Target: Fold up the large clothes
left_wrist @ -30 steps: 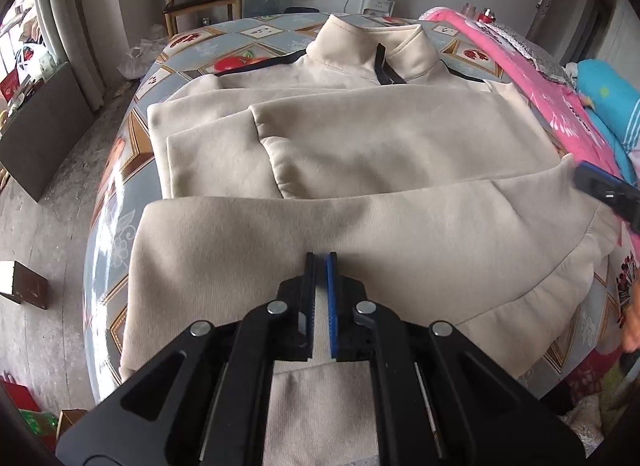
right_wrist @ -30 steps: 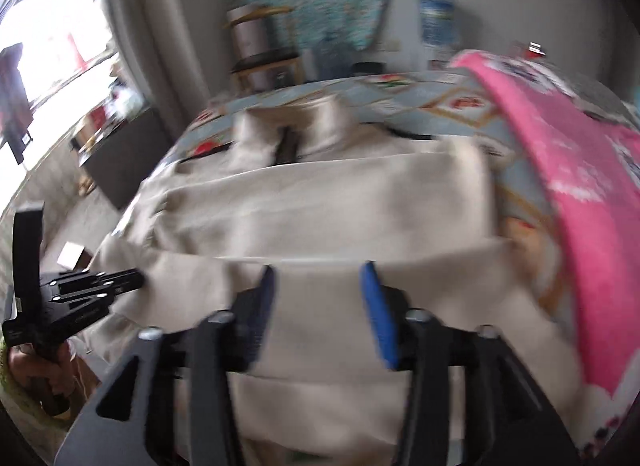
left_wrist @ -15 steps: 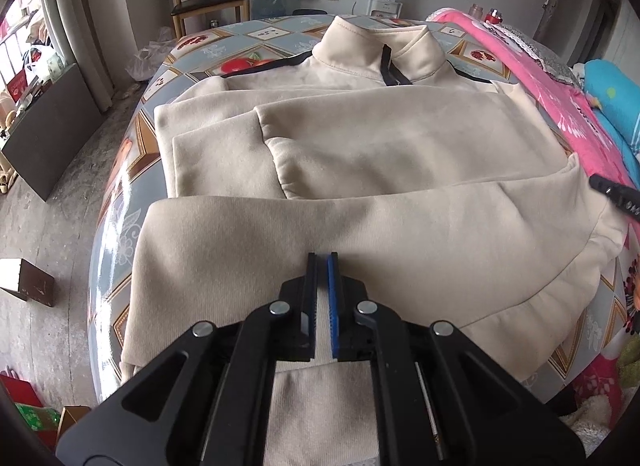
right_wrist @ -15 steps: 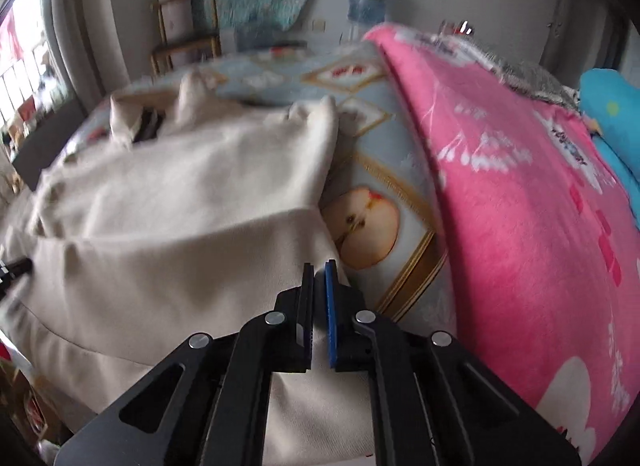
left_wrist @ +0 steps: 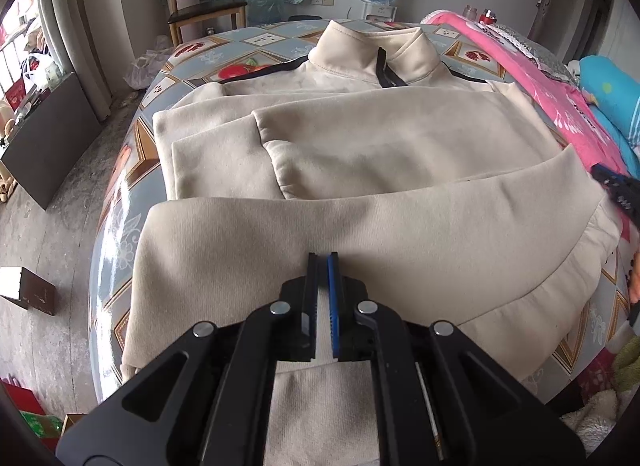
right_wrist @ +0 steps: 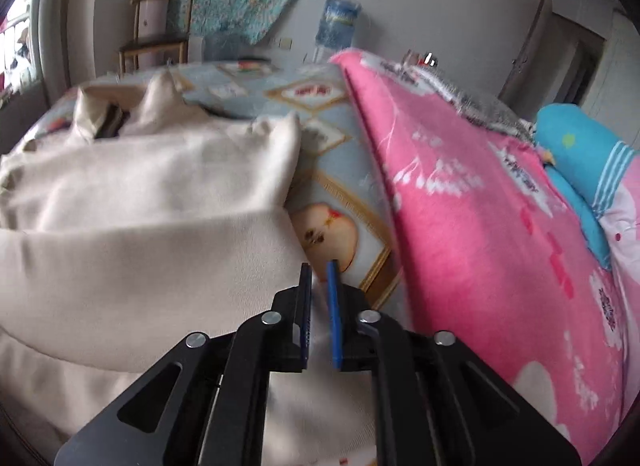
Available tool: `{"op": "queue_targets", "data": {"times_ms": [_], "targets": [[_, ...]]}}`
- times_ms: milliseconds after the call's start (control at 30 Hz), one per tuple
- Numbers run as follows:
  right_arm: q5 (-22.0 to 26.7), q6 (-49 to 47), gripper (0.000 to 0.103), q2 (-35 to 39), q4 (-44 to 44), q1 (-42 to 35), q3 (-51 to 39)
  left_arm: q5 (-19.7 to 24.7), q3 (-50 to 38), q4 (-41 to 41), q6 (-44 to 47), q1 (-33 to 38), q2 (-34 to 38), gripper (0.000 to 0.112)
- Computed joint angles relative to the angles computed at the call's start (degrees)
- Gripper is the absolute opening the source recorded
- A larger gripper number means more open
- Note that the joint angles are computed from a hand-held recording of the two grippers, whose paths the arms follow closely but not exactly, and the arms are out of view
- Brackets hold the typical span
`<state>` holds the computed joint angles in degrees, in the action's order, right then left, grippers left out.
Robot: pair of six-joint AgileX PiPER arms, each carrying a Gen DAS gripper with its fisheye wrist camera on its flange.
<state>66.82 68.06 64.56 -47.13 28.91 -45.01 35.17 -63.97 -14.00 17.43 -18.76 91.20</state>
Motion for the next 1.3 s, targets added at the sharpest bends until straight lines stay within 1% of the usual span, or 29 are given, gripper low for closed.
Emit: {"op": "queue_targets", "data": {"times_ms": [33,67,100,133,200,300,367,400,433,500,533,600,633,667,700,733,767,800,833,867,900,967,1033,1067,1100,1167,1233,1267,1300], "targets": [[2.04,0.83,0.018,-1.26,-0.51,3.05,-0.89,-0.11,0.1,-0.21,0.37,0.07,-0.04,0.006],[2.28,1.29,0.027,-2.63,-0.41,5.57,-1.86,-0.26,0.23,-0.46,0.81,0.12,-0.09,0.006],[0.22,1.19,0.031,-3.5,1.05,7.65,-3.14,-0.45,0.39,-0.57,0.95,0.08,-0.12,0.006],[-3.38,-0.52,0.033,-3.49,3.26,7.73,-3.75,-0.6,0.55,-0.66,1.16,0.09,-0.19,0.006],[-12.28,-5.99,0.033,0.02,8.56,6.87,-5.04,-0.72,0.69,-1.26,1.82,0.22,-0.21,0.006],[-21.48,-13.35,0.033,9.33,13.94,3.91,-6.76,-0.94,1.08,-3.15,3.81,0.81,-0.32,0.006],[-23.87,-14.72,0.032,14.47,15.25,0.91,-7.32,-1.16,1.5,-5.11,5.73,1.42,-0.47,0.006],[-26.4,-15.71,0.032,14.54,16.5,-1.14,-6.33,-1.38,1.89,-6.63,7.56,1.87,-0.7,0.006],[-26.64,-17.47,0.032,13.85,18.97,-2.5,-6.61,-1.33,2.33,-8.04,9.45,2.43,-1.33,0.006],[-21.33,-14.65,0.032,10.65,17.49,-0.62,-7.87,0.32,3.7,-13.43,15.51,4.39,-4.16,0.006],[-19.69,-14.26,0.034,8.32,17.12,0.84,-7.71,2.48,4.28,-17.61,19.95,5.66,-5.65,0.006],[-16.46,-16.89,0.038,2.91,20.74,4.06,-7.18,9.12,5.39,-24.03,28.26,7.59,-8.78,0.006],[-15.27,-17.67,0.048,1.17,22.01,5.82,-6.75,10.85,6.11,-24.83,29.94,7.51,-9.96,0.007],[-14.09,-17.6,0.054,-0.6,22.92,8.92,-5.82,12.1,6.66,-24.77,30.23,6.96,-10.6,0.007],[-13.0,-16.07,0.054,-0.61,22.47,11.63,-5.81,13.7,7.25,-24.25,29.94,5.82,-10.66,0.007],[-12.18,-13.63,0.054,-0.21,21.61,14.43,-5.15,13.01,8.04,-22.05,27.92,3.86,-10.42,0.007],[-11.33,-11.1,0.054,1.12,20.64,16.55,-5.16,10.28,9.11,-18.03,23.94,1.22,-9.99,0.009],[-10.77,-7.97,0.054,3.44,20.12,17.89,-4.4,8.21,9.97,-16.27,22.1,0.0,-8.97,0.01],[-11.71,-5.94,0.054,5.41,20.14,18.18,-3.27,7.06,10.68,-16.81,21.28,-0.02,-8.82,0.01],[-13.76,-5.31,0.056,6.92,20.37,17.25,-1.81,8.09,10.48,-19.3,22.36,1.36,-8.38,0.009],[-14.33,-3.51,0.056,6.28,18.63,18.03,-1.0,9.11,9.93,-19.62,22.24,1.95,-8.18,0.009],[-11.1,-3.61,0.056,5.65,20.0,18.43,-2.99,9.75,9.01,-16.45,19.3,1.12,-8.77,0.009],[-7.24,-0.92,0.056,3.54,17.81,20.96,-3.9,9.2,8.87,-14.27,18.07,-0.24,-11.03,0.009],[-5.96,-0.5,0.057,2.2,17.07,20.96,-3.62,9.04,8.59,-13.36,17.36,-1.17,-11.97,0.012],[-2.95,1.99,0.058,0.73,15.76,22.36,-3.4,8.89,8.76,-13.43,17.45,-1.42,-12.3,0.013],[-0.13,5.56,0.058,-1.7,15.01,21.84,-0.76,8.38,8.5,-13.23,16.68,-1.67,-11.37,0.023],[-2.84,4.94,0.058,-2.38,17.48,16.05,2.86,8.03,8.24,-12.02,14.3,-1.99,-8.78,0.024],[-6.65,4.1,0.061,-1.71,18.16,13.27,4.74,6.98,9.31,-14.65,16.54,-1.13,-8.87,0.024],[-8.17,3.79,0.061,-1.96,17.65,12.77,5.71,7.54,9.36,-16.02,18.06,-0.38,-8.78,0.024]]}}
